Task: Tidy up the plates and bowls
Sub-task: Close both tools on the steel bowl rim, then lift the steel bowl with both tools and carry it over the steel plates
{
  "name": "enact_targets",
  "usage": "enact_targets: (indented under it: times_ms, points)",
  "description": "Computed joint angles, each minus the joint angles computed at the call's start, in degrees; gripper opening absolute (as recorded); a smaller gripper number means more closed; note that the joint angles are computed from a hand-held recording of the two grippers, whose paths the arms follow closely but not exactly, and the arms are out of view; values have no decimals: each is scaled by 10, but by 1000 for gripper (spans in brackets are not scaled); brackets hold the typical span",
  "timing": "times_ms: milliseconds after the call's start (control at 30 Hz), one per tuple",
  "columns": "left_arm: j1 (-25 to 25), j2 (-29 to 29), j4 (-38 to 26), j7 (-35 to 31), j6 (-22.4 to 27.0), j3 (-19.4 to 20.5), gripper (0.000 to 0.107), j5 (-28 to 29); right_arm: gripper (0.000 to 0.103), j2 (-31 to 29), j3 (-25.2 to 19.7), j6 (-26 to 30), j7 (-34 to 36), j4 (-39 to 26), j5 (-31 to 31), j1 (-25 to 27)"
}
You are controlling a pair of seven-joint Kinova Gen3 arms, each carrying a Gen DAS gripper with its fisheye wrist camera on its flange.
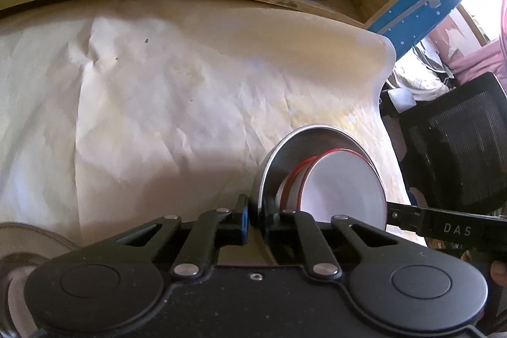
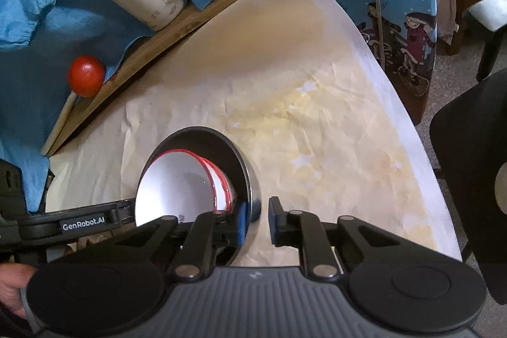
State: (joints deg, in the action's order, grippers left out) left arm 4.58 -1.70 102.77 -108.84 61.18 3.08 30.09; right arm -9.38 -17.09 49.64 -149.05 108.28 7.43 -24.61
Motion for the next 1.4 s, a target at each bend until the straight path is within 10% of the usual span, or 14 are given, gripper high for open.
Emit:
enact_targets:
  times_ms: [767,1400]
  points:
    - [68,-74,41,178,-65,32,8,-80,10,-59,29,16,75,27,-109,38]
    - [39,-126,48,118,-32,-41,8,-45,10,-5,-43,29,-17,-49,-29,6]
